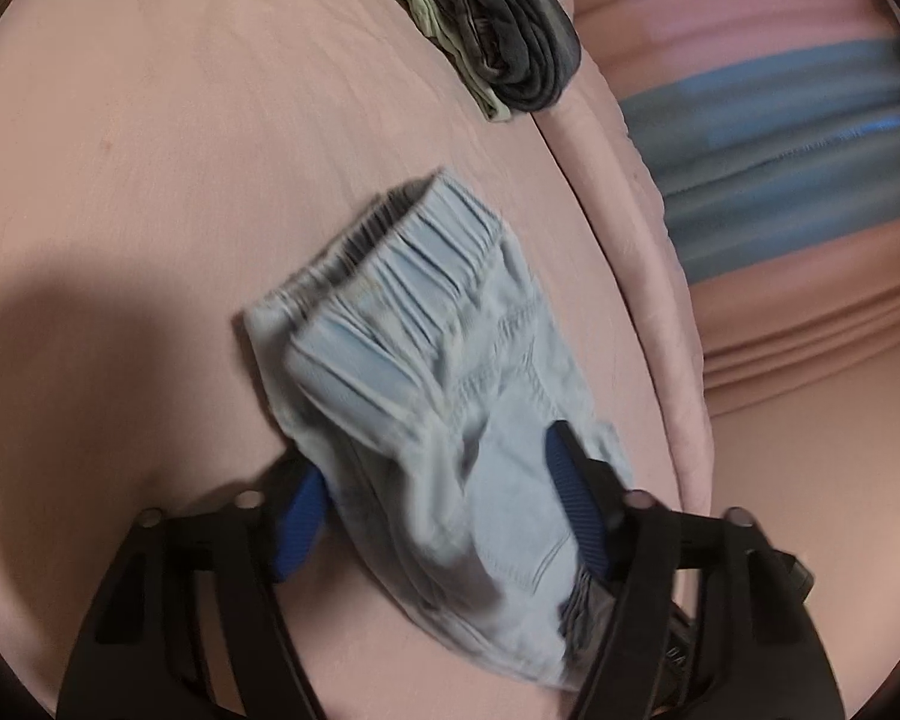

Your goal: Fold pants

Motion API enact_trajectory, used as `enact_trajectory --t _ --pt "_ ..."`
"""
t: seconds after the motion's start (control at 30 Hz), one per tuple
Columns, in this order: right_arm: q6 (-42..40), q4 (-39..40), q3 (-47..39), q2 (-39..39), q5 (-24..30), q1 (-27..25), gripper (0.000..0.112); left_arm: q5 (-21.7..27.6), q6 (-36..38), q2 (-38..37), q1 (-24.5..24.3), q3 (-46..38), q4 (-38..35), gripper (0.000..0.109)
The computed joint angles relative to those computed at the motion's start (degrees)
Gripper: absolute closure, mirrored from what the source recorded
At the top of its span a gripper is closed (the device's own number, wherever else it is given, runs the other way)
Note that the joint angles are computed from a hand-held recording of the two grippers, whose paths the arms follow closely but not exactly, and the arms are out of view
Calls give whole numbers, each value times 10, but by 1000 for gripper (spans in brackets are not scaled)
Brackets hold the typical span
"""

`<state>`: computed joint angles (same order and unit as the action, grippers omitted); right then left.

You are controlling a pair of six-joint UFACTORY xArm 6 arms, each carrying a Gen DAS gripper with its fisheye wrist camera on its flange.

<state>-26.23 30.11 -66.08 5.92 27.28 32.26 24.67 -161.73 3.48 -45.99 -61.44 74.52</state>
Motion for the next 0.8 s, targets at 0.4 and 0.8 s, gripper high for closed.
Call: enact_trajectory --t 0.4,0.8 --pt "143 -161 -146 120 51 15 82 35 137 -7 -10 -16 -53 81" --pt "63 -103 23 -10 32 43 82 74 270 11 -24 -60 -105 81"
